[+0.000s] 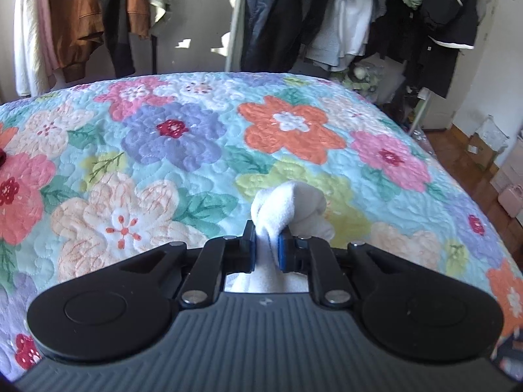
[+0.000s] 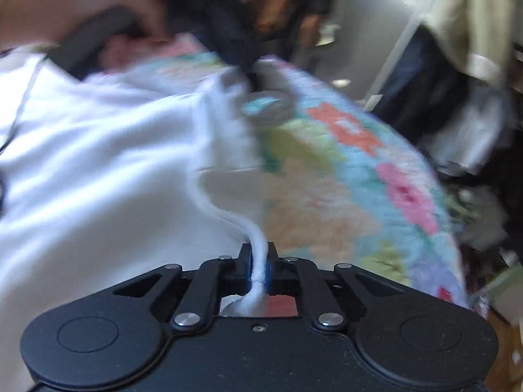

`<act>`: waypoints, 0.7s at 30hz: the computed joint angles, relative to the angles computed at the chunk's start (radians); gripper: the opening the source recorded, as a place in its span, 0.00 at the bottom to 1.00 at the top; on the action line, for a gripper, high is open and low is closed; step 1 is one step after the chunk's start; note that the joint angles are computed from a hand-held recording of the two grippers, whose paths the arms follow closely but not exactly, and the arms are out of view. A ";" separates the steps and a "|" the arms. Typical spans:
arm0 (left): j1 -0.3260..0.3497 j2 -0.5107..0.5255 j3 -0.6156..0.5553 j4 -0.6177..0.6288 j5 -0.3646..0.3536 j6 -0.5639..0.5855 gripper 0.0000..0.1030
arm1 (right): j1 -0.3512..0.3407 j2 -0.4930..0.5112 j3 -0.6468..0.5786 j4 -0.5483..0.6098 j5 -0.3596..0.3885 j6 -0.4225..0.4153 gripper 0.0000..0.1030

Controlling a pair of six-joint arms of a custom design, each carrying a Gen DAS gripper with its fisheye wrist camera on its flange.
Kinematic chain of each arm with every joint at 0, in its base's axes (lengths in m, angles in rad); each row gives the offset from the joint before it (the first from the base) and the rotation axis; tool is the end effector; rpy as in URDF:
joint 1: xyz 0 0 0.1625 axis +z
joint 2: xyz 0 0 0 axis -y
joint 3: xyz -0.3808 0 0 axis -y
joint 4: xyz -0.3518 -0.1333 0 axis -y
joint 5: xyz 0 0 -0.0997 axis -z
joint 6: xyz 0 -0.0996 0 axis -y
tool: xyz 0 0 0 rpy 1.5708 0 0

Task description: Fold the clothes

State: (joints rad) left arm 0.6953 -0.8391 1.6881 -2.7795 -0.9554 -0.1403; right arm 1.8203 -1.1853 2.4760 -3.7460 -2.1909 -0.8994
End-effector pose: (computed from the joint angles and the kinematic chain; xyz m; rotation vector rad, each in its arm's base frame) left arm -0.3453 -0.5365 0.1407 0.8105 2.5311 -0.8316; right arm 0.1635 -0.3364 0.2030 0.9094 -2.0154 0.7574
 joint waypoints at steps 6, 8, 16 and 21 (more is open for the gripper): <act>-0.027 -0.071 0.071 -0.077 0.035 0.136 0.48 | -0.228 -0.301 0.034 0.336 0.218 0.400 0.09; -0.035 -0.084 0.089 -0.063 0.104 0.205 0.55 | -0.198 -0.275 0.019 0.314 0.144 0.447 0.14; 0.054 -0.151 0.102 0.209 0.204 0.158 0.66 | 0.006 -0.160 -0.081 0.213 0.054 0.384 0.37; 0.137 -0.163 0.066 0.309 0.081 0.018 0.79 | 0.053 -0.039 -0.148 0.283 0.112 0.174 0.46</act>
State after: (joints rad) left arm 0.8324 -1.0023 1.7540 -2.4702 -0.8741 -0.1223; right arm 1.8735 -1.2243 2.3278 -3.4627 -2.0792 -0.7251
